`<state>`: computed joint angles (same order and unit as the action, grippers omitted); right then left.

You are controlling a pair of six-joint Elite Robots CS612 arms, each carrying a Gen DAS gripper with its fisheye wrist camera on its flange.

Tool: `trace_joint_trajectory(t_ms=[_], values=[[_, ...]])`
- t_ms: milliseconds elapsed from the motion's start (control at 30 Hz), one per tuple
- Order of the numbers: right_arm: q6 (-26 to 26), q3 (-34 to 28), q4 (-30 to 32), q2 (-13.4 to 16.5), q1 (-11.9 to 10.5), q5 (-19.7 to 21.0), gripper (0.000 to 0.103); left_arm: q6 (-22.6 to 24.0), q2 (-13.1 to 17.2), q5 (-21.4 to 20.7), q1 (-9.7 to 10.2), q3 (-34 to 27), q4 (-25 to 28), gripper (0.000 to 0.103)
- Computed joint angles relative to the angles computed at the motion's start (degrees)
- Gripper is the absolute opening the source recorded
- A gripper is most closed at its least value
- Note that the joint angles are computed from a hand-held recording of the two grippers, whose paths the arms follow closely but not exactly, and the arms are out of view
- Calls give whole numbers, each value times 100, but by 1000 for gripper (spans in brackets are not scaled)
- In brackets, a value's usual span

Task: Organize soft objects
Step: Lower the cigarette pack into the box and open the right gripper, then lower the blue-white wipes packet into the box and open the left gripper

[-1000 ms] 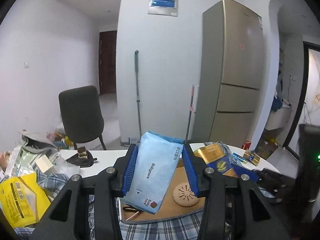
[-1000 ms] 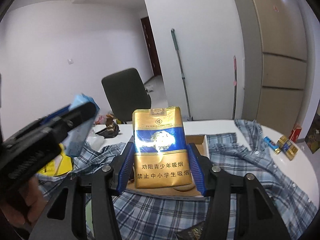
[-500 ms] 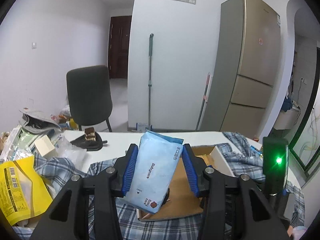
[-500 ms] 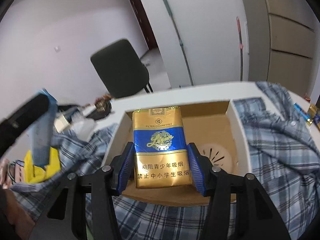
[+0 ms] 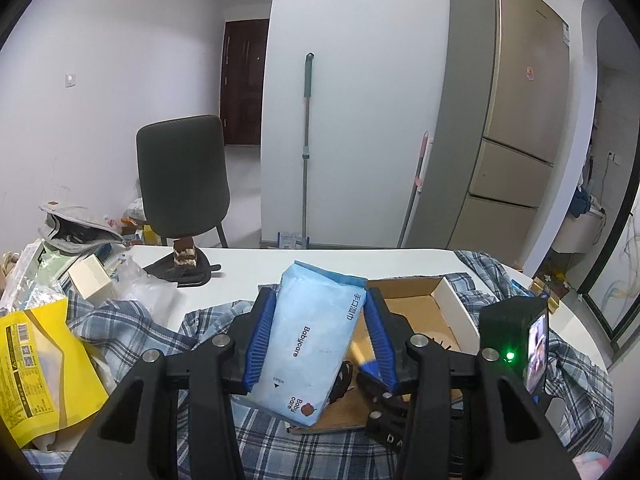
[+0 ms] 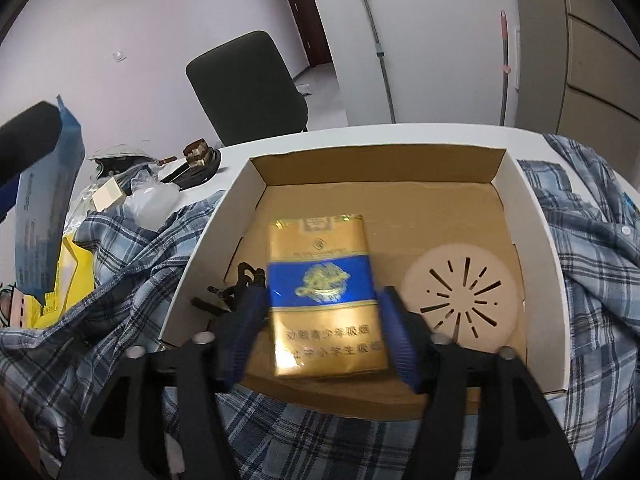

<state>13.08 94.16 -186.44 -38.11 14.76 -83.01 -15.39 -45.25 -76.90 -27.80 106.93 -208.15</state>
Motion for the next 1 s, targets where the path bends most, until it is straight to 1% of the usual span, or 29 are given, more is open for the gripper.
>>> trace_joint_trajectory(t_ms=[33, 167, 267, 333, 367, 400, 467, 533, 667, 767, 833, 900, 1000], values=[[3, 20, -53, -19, -1, -13, 75, 0, -7, 8, -6, 5, 3, 48], [-18, 140, -167, -171, -32, -240, 75, -34, -30, -37, -14, 3, 6, 48], [-160, 279, -162, -341, -80, -648, 75, 16, -28, -146, -26, -72, 140, 48], [-271, 362, -194, -418, -93, -1026, 75, 133, -2, -272, -28, -151, 265, 48], [-316, 414, -227, -452, -116, -1117, 75, 233, 35, -428, -19, -224, 349, 48], [-354, 460, -239, -477, -142, -1169, 75, 276, 59, -497, -19, -283, 475, 48], [-400, 523, -217, -504, -186, -1203, 75, 312, 101, -566, -29, -391, 739, 48], [-425, 567, -157, -508, -221, -1199, 75, 368, 165, -749, -27, -546, 1097, 48], [-386, 642, -84, -489, -289, -1133, 75, 387, 304, -940, -58, -799, 1611, 48], [-307, 716, -62, -468, -359, -990, 75, 359, 398, -885, -84, -883, 1697, 48], [-222, 731, -58, -422, -391, -957, 75, 341, 454, -1002, -63, -949, 1809, 48], [-175, 738, -42, -395, -424, -892, 75, 307, 505, -1032, -64, -1009, 1913, 48], [-166, 735, -62, -380, -437, -897, 75, 286, 565, -1082, -67, -1075, 1997, 48]])
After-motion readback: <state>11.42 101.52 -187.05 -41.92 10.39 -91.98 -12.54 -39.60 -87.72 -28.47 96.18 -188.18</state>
